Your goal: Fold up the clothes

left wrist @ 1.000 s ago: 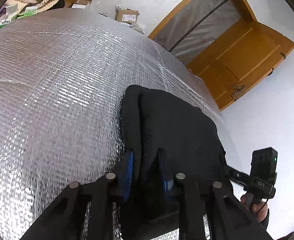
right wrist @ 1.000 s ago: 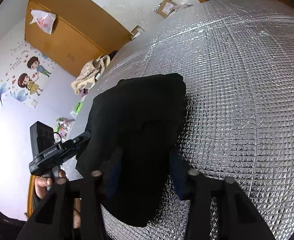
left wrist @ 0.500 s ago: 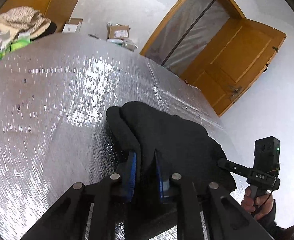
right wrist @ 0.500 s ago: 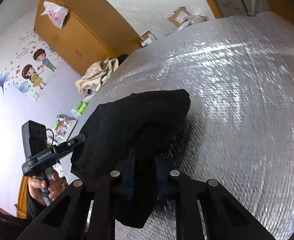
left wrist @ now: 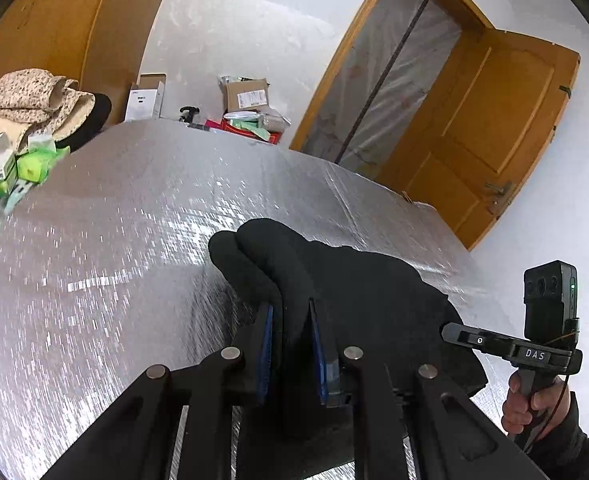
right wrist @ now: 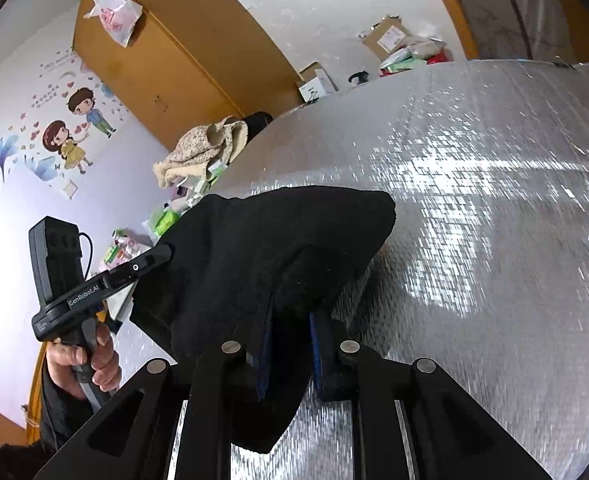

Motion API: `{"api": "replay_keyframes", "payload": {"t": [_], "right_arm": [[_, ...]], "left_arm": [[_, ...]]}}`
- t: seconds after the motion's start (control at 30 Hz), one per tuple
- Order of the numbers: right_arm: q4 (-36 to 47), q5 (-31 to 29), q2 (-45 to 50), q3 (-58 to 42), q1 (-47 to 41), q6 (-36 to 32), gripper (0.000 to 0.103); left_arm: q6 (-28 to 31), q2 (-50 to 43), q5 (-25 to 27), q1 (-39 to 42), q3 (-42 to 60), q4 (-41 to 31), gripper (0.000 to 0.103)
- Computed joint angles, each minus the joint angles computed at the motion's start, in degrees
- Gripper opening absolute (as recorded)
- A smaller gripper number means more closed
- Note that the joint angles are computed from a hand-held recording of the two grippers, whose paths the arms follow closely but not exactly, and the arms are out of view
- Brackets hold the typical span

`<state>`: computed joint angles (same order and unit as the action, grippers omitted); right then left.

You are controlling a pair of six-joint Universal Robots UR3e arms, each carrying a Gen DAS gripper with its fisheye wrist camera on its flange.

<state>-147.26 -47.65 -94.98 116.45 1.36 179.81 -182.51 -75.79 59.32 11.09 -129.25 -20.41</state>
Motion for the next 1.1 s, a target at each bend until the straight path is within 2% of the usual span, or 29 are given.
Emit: {"api": "replay_keyframes", "payload": {"t": [0.2,0.37,0.4,0.5,0.6,0.8,0.87,0.97,1.03,1.1], "right_arm": [[-2.1,-3.1,14.9,-15.4,4.6,3.7,0.016],[-3.8,-4.0,23.6,-22.5,6.7,6.0,0.020],[-3.3,-4.3,25.2,-23.6,7.0,6.2,0.021],[-4.1,-4.4,28.0,-24.2,6.9,7.5,0.037],[-5.7,-3.7,26.6,-21.8,6.0,7.7,0.038],[-10.8,-6.3,19.6,-15.3,6.4,7.0,0.038],[-11.7,-8.4,18.4,-14.3,8.2,5.9,0.035],[-10.6,-12.0,18.7,-14.7,11.9,4.0,0.031],[-9.2,-15.9,19.9,-15.7,14.4,3.0,0.031],[-9.8,-16.1,18.9,-14.2,14.4,3.5,0.031]], "left_arm": [[2.0,-9.6,-1.2,2.7,5.7,3.2,0.018],[2.2,-17.0,-2.8,5.7,7.5,6.1,0.019],[2.2,-18.0,-3.3,6.6,7.2,6.0,0.020],[3.5,-18.4,-6.3,10.0,4.1,5.4,0.022],[3.6,-15.2,-7.2,11.9,-0.5,7.3,0.022],[1.0,-5.6,-4.4,9.8,-8.3,13.6,0.019],[0.6,-7.6,-0.4,5.5,-6.7,15.3,0.019],[-1.1,-14.0,8.3,-1.9,-2.4,15.6,0.019],[-2.9,-15.2,9.5,-2.8,-2.6,17.3,0.019],[-4.6,-13.0,10.1,-3.1,-3.2,16.2,0.019]]}}
